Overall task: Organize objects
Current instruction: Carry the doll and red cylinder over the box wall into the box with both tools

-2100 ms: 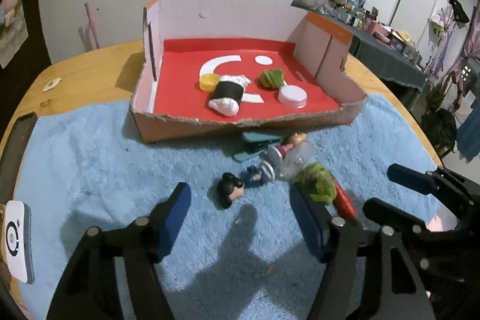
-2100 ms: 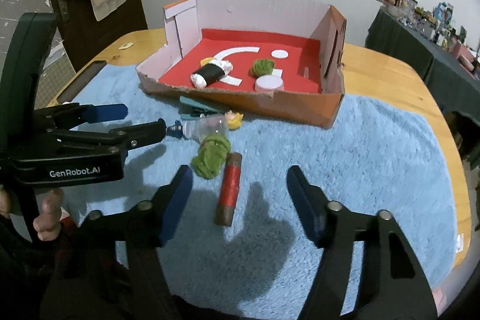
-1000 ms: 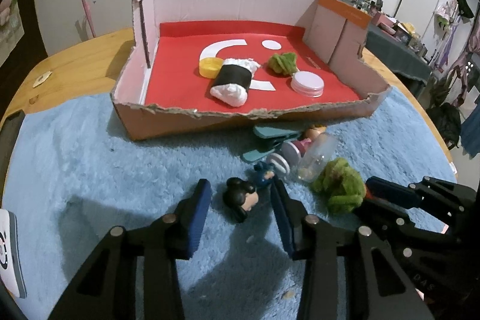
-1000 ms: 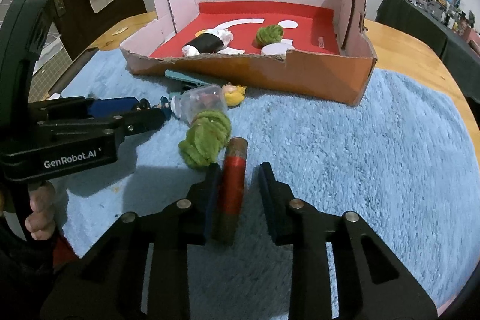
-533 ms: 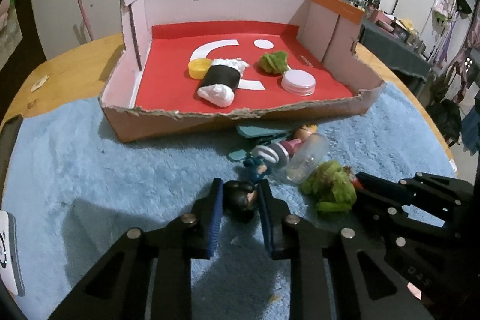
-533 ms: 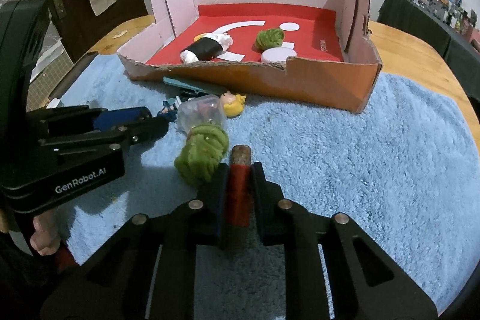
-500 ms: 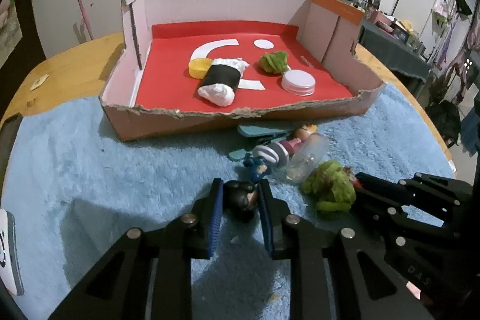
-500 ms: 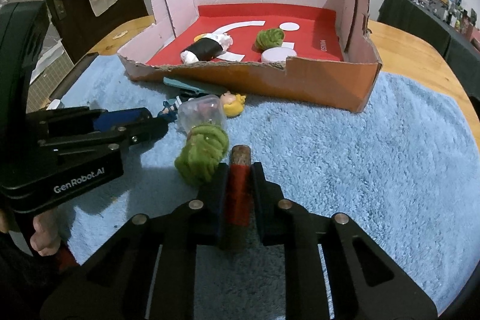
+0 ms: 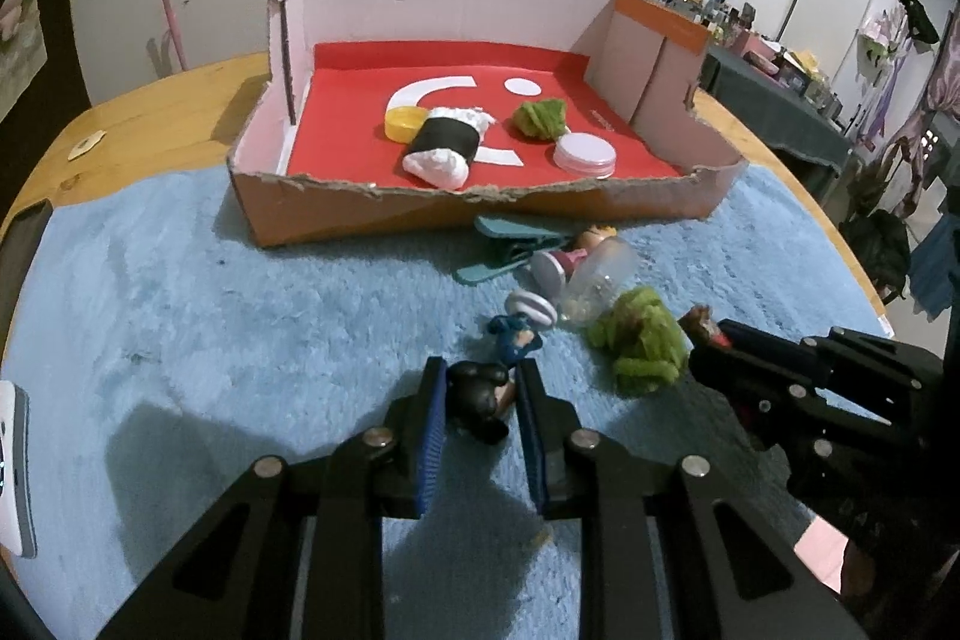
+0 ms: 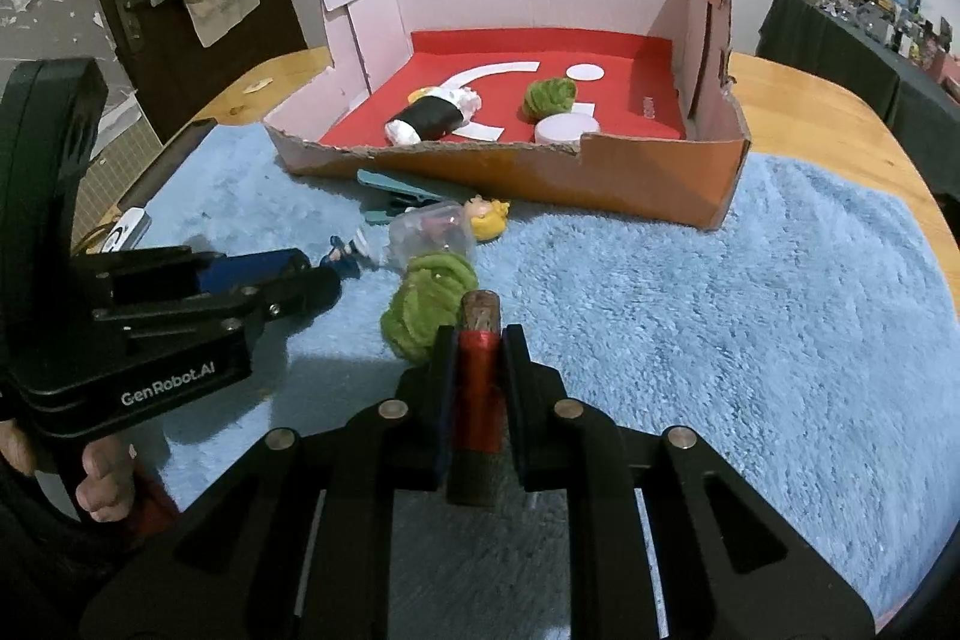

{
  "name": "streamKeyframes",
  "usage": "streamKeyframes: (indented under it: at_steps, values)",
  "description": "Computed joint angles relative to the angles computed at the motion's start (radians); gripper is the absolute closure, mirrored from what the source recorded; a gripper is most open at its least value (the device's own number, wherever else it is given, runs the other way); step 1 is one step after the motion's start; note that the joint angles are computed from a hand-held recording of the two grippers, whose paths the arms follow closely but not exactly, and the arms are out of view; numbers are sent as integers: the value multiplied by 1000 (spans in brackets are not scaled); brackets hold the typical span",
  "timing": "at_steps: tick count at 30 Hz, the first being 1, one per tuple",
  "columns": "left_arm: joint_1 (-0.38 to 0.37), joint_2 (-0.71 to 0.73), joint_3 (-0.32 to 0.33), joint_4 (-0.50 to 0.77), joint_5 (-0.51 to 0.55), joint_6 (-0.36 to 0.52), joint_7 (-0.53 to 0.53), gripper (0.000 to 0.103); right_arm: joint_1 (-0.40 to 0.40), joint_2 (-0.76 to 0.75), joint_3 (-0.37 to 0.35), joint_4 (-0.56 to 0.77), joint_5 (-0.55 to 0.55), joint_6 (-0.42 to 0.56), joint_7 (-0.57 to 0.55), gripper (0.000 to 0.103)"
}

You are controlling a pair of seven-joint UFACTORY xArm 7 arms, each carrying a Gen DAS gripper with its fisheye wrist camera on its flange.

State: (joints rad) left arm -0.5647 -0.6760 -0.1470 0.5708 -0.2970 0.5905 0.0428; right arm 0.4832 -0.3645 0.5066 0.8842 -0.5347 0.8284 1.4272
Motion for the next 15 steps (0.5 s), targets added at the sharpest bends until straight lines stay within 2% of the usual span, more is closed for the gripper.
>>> streamKeyframes:
  at_steps: [15]
  values:
    - [-5,-26,9,23,-6,-6,5,79,-16,-14,4,31,-27,9,-17,89]
